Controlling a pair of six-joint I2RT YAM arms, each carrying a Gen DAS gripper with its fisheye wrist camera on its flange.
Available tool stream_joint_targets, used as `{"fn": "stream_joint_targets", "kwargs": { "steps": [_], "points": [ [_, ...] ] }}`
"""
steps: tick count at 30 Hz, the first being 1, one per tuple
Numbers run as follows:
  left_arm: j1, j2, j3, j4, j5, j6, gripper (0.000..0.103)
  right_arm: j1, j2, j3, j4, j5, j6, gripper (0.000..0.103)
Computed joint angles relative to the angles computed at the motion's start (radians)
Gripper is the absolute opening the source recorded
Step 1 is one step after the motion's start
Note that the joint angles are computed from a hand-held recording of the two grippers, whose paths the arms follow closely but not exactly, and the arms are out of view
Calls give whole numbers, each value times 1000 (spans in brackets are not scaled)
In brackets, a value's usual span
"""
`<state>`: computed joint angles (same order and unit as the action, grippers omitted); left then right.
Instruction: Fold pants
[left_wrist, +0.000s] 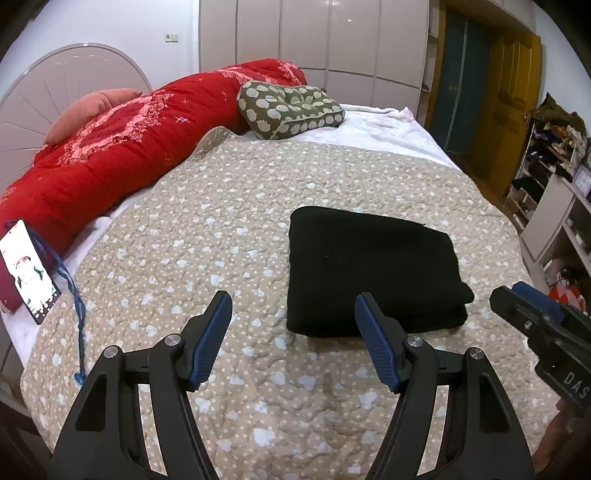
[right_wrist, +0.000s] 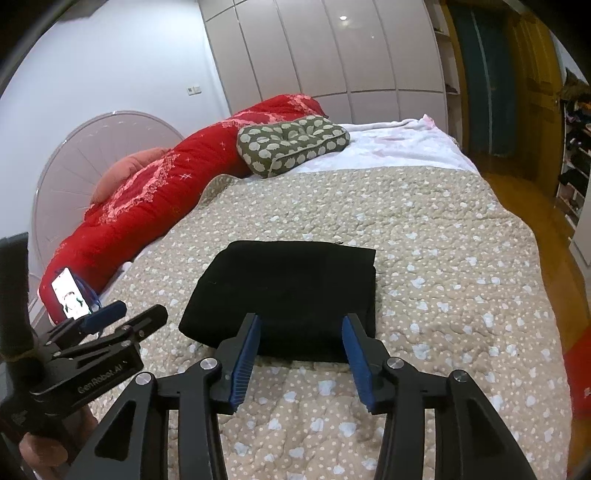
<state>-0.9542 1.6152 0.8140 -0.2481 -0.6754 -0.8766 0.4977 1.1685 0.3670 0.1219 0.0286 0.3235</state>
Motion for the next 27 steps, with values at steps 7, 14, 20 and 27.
{"fn": "stream_joint_targets", "kwargs": {
  "steps": [7,14,20,27],
  "points": [
    [-26,-8,17,-31,-32,-5,69,-7,-49,-22,-26,9,-2,45],
    [-45,-22,18,-38,-60,-13,70,-35,-63,-37,-23,-17,-1,46],
    [-60,-14,30,-48,-74,-15,70,-49,-76,-49,-24,-31,4,46],
    [-59,-5,39,-46,-58,-6,69,-43,-69,-42,-28,-26,-2,46]
  ]
}}
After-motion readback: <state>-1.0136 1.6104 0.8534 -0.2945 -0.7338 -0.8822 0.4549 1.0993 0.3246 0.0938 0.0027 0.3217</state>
